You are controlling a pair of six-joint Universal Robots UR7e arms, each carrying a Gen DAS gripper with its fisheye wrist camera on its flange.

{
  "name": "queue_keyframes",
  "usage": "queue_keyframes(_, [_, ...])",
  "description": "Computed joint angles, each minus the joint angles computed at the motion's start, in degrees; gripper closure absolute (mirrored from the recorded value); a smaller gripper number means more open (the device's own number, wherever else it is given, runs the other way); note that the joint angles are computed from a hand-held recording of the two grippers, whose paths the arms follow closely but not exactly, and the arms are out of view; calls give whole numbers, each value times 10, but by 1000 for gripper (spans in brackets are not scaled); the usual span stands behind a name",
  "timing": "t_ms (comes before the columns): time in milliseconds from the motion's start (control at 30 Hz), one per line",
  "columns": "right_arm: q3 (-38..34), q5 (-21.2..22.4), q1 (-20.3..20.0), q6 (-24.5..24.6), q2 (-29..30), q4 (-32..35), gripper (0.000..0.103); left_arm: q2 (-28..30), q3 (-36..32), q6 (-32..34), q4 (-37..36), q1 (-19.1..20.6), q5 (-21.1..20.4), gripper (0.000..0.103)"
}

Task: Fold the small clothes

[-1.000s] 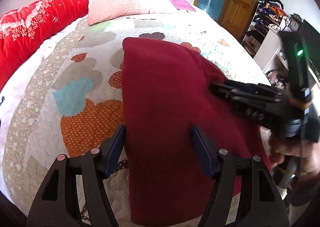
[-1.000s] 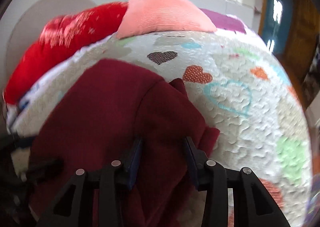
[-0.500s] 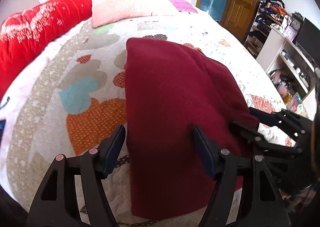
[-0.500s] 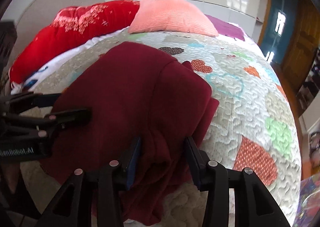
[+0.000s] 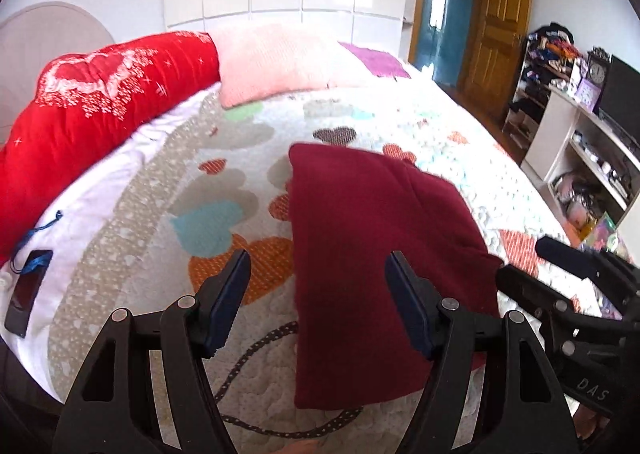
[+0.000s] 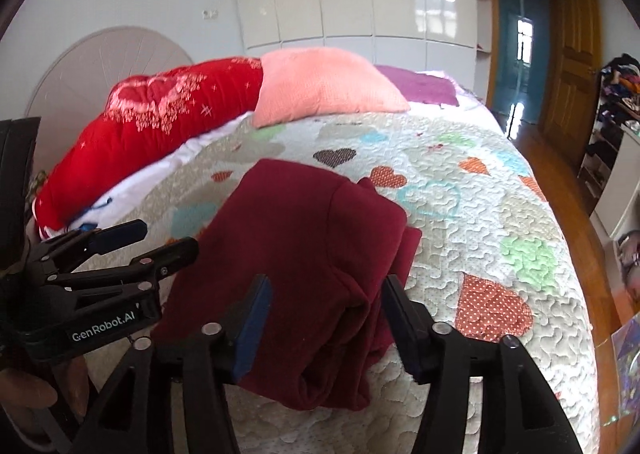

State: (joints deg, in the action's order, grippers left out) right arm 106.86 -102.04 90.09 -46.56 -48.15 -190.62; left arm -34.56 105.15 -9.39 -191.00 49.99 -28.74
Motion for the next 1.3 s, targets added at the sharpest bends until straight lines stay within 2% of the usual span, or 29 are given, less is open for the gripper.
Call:
queue_keyframes(233, [0,2,1,12,-4,3,39,3,-1,11,-24,-4,9,33])
queue_keyframes(333, [-2,4,2,19,-3,0,33,3,-2,9,-17,-5,10,33])
queue_keyframes(1300, [-27,-1,-7,35,4,47,32,9,-8,6,-4,1,10,33])
